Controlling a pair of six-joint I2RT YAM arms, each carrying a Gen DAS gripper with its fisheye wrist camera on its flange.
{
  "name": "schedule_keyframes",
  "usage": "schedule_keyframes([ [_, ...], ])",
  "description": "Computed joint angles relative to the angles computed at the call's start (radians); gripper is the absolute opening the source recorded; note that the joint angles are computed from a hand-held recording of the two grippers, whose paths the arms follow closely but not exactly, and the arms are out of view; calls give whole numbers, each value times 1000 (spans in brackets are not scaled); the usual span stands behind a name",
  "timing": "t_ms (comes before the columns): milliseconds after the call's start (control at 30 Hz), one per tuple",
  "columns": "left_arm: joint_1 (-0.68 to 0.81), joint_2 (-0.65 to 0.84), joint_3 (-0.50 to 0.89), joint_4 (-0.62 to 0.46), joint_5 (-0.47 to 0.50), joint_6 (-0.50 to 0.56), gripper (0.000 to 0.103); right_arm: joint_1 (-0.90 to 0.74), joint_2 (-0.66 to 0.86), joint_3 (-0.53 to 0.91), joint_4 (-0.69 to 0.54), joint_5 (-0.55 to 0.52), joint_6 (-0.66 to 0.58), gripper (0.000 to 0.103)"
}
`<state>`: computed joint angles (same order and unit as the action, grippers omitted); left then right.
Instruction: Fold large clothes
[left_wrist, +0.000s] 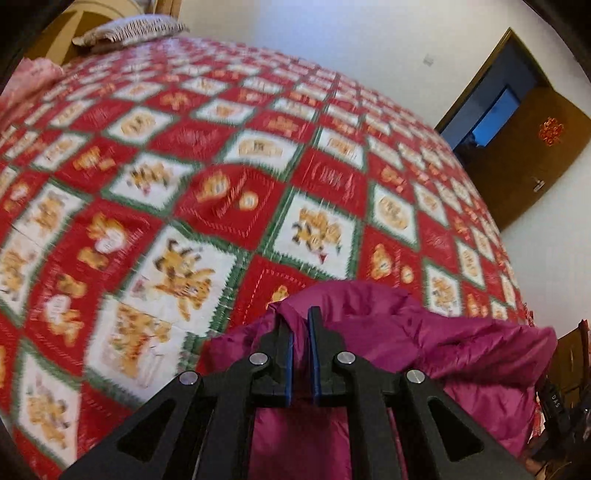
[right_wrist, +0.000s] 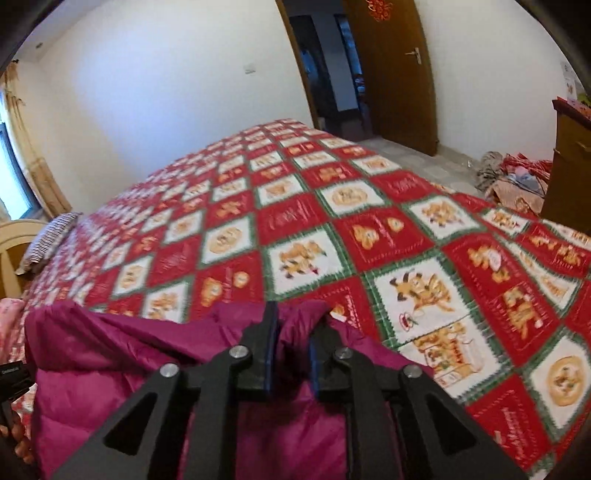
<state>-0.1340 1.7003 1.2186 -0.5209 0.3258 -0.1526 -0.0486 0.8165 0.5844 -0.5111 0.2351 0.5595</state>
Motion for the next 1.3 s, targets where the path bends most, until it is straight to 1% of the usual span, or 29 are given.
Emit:
schedule_keyframes([
  [33, 1, 21, -3, 13, 15, -1, 8, -10, 12, -29, 26, -3, -7, 21],
  [100, 20, 65, -13, 56, 90, -16, 8, -35, 35, -59, 68, -28, -10, 22],
  [167, 44, 98, -16, 87, 167, -34, 8, -85, 43, -86, 109, -89, -8, 23],
  [233, 91, 127, -20, 108, 290, -56, 8, -118, 52, -88, 113, -131, -14, 24],
  [267, 113, 145, -9, 101, 346, -67, 8, -122, 54, -87, 112, -139, -14, 24],
  [333, 179, 201, 60, 14, 495, -83, 8, -130, 62, -88, 119, -155, -13, 25],
  [367, 201, 208, 76, -5, 540, -94, 9, -145, 46, -87, 107, -176, -17, 26],
  [400, 236, 203, 86, -13, 598, -109, 9, -153, 43, -86, 105, -189, -18, 28],
  [433, 258, 190, 92, -15, 624, -114, 9, -156, 49, -86, 112, -198, -17, 34],
  [467, 276, 156, 106, -38, 605, -99, 11, -171, 26, -78, 87, -216, -22, 38],
  [500, 280, 121, 118, -60, 546, -77, 21, -180, 4, -73, 73, -221, -27, 47],
  [533, 275, 73, 141, -99, 439, -41, 31, -182, -42, -66, 46, -210, -25, 60],
  [567, 273, 32, 142, -112, 377, -19, 52, -173, -96, -54, 12, -178, -16, 63],
  [600, 270, -16, 129, -104, 338, -10, 65, -168, -140, -46, -11, -158, -11, 64],
  [633, 268, -60, 111, -94, 309, -4, 67, -144, -215, -19, -66, -109, -3, 64],
  [667, 255, -120, 85, -83, 275, 12, 67, -89, -251, 4, -104, -28, 16, 64],
  [700, 235, -159, 70, -79, 244, 29, 68, 17, -275, 50, -171, 102, 36, 56],
  [733, 183, -216, 38, -68, 183, 48, 68, 126, -269, 85, -212, 202, 59, 42],
  [767, 138, -250, 6, -51, 139, 63, 68, 235, -236, 124, -251, 261, 83, 37],
  [800, 64, -283, -26, -36, 78, 88, 68, 305, -199, 151, -274, 282, 101, 34],
  [867, -107, -322, -84, 1, -33, 136, 68, 487, -68, 211, -277, 320, 155, 32],
  [900, -183, -318, -99, 27, -87, 140, 68, 539, -16, 224, -246, 330, 166, 32],
  [933, -285, -312, -115, 55, -170, 128, 68, 571, 27, 234, -222, 334, 172, 32],
  [967, -337, -305, -131, 76, -218, 121, 68, 587, 120, 263, -182, 321, 170, 32],
  [1033, -411, -261, -134, 96, -293, 87, 68, 574, 243, 290, -151, 294, 206, 32],
  [1100, -434, -216, -133, 98, -302, 44, 68, 532, 316, 278, -95, 229, 231, 32],
  [1133, -431, -199, -143, 112, -312, 28, 68, 516, 335, 257, -57, 211, 233, 30],
  [1233, -418, -142, -153, 134, -307, 24, 68, 490, 360, 192, 23, 207, 198, 30],
  [1300, -422, -116, -173, 185, -319, 19, 70, 463, 368, 128, 99, 173, 201, 28],
])
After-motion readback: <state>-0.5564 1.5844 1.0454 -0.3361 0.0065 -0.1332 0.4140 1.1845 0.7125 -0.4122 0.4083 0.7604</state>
